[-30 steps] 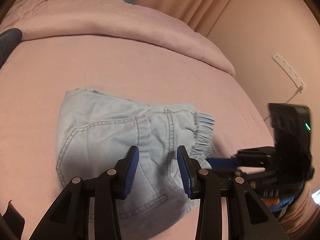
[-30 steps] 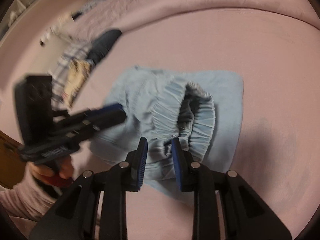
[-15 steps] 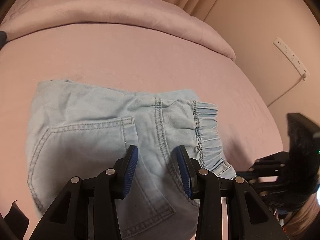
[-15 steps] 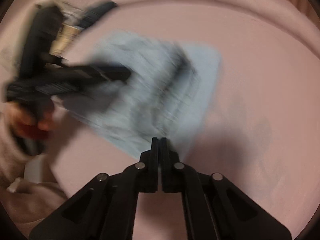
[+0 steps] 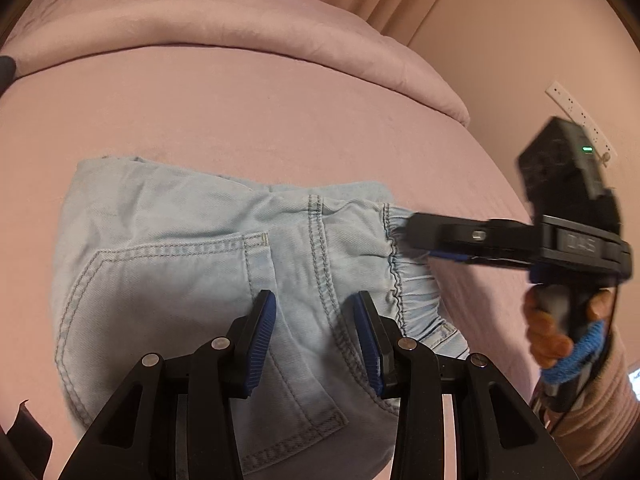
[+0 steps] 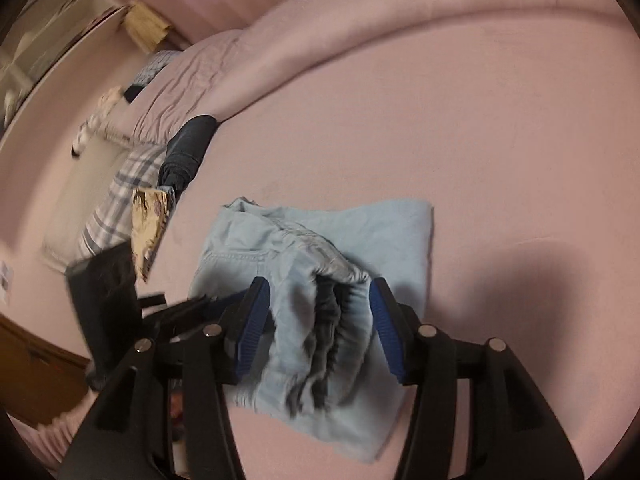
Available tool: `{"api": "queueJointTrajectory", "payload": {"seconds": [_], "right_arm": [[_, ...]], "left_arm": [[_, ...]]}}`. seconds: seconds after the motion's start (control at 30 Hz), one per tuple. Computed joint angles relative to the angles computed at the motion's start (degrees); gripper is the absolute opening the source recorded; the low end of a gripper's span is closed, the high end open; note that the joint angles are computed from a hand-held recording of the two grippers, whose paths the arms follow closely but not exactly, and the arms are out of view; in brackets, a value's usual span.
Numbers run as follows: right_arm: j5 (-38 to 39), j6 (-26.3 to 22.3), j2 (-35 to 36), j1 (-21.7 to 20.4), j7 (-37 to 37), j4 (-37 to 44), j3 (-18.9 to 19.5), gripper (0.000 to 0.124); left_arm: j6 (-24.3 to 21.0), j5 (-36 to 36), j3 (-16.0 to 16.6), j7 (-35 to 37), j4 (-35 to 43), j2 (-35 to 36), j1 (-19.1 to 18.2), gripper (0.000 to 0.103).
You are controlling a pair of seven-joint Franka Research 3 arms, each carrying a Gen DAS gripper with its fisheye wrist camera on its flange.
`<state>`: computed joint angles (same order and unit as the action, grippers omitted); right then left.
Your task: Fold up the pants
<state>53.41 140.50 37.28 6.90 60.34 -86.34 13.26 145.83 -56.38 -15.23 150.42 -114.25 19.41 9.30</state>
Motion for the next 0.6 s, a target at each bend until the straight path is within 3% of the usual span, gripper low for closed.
{"api": "queueJointTrajectory", "payload": {"seconds": [0.07,0.13,0.2,0.33,0.43,0.5,0.6], "right_arm": [[1.07,-1.26,0.45,-0.53,1.24,-0.04,0.32,0.057],[3.16,-1.87,-0.29,-1.57,0.9,-1.39,1.02,0.045],[5.29,-1.84,-1.56,-2.17,-0.91,-3.15,1.55,0.022],[6.39,-0.09,-3.24,-0.82,-4.49,-4.73,1.16,0.014],[8.74,0.09,-3.09,-1.38,-5.63,-5.03,1.11,0.021],[9.9,-1.29,-1.49,-1.74,-3.32,-3.75,0.95,0.059],[14.45,-2.99,-0.35,-3.5,-5.3,-3.28,2.26,0.062]], "left_arm": [[0.03,0.09,-0.02,0.1,-0.05,-0.07,-0.01,0.038],[-0.07,0.32,-0.02,-0.06,0.11,0.02,-0.09,0.038],[-0.06,0.44,-0.04,0.11,0.08,-0.02,-0.05,0.038],[-0.68,0.36,-0.05,0.07,0.42,0.2,0.25,0.038],[-0.53,0.55,-0.03,0.11,0.37,0.19,0.19,0.038],[-0.74,0.66,0.0,0.02,0.55,0.28,0.26,0.038],[-0.45,0.8,-0.01,-0.09,0.37,0.13,0.14,0.038]]}}
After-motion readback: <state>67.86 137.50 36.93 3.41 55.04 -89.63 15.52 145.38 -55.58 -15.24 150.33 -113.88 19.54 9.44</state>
